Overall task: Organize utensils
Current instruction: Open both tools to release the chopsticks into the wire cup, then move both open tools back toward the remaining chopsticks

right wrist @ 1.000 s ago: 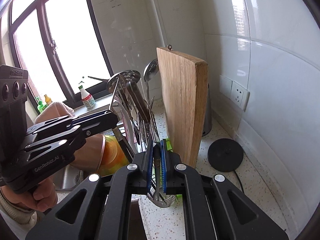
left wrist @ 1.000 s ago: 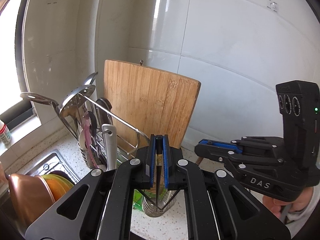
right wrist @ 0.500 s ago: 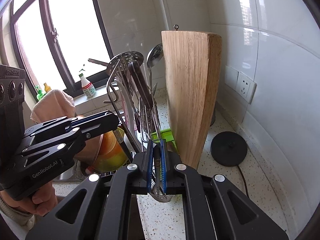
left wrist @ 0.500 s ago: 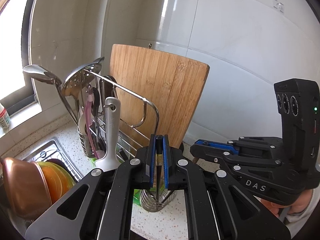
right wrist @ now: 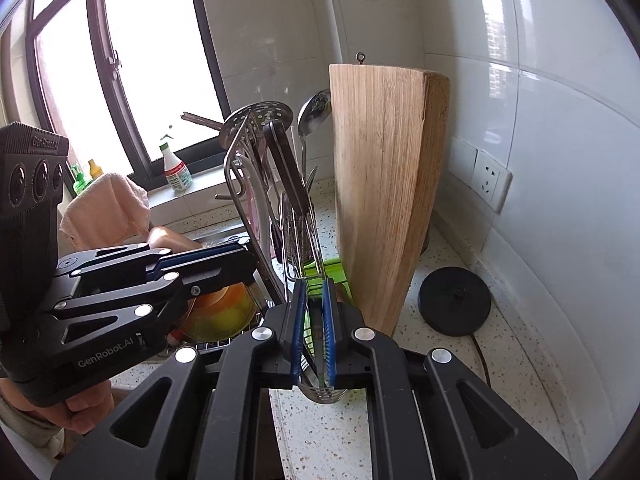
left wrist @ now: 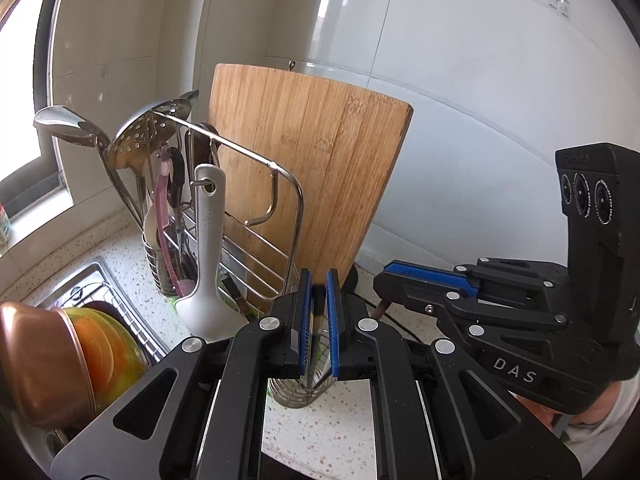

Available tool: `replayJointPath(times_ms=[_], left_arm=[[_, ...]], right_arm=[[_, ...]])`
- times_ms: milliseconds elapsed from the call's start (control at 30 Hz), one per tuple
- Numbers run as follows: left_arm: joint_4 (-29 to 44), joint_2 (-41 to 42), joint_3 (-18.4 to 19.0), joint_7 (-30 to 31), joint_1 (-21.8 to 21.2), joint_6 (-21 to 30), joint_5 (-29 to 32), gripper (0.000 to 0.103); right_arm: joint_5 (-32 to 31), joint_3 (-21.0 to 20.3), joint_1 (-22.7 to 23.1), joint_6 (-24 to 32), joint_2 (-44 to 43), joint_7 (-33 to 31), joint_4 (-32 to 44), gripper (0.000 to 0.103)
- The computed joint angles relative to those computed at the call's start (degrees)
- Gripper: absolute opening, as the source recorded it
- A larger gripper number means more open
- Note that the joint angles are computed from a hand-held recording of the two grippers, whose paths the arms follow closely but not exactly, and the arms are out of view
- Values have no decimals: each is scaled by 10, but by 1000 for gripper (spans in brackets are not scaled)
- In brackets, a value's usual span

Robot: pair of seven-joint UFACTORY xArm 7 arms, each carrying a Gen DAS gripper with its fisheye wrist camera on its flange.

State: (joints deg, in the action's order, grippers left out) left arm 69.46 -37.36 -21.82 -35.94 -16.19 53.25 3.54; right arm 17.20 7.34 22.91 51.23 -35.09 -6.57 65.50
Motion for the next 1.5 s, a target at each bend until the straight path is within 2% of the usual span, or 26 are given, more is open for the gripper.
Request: replayJointPath(times_ms=[300, 367, 433, 600, 733, 1033, 1233, 1267, 1300, 1333, 1500], left_arm=[[59, 31, -25, 5, 8, 13, 25, 8], [74, 42, -32, 6, 6, 12, 29, 8], [92, 56, -39, 7, 3, 13, 34, 8], [141, 100, -70, 0, 3, 22, 65, 9], [177, 141, -84, -4, -15, 18, 81, 9], [277, 264, -105, -16, -80, 28, 140, 10], [372, 371, -113, -5, -142, 48, 190, 10], [390, 391, -113, -3, -156, 53, 198, 12], [406, 408, -112, -1, -170, 61, 205, 21], [421, 424, -110, 1, -183, 67, 211, 26], [536, 529, -92, 30, -262, 106, 243, 29]], right_arm=[[-5, -14, -16, -1, -39, 12, -9, 7], [-6, -19, -20, -1, -50, 15, -12, 14], [-9, -23, -27, -3, -64, 18, -16, 16], [-20, -37, -45, 5, -100, 26, -26, 16], [-32, -52, -68, 16, -130, 34, -36, 16], [-63, -97, -132, 58, -190, 46, -55, 16], [-91, -128, -182, 87, -226, 47, -72, 16], [-95, -134, -191, 92, -232, 49, -75, 16], [-99, -141, -201, 97, -237, 50, -78, 16], [-104, -147, -210, 103, -241, 51, -81, 16], [-128, -176, -257, 128, -260, 53, -106, 16]])
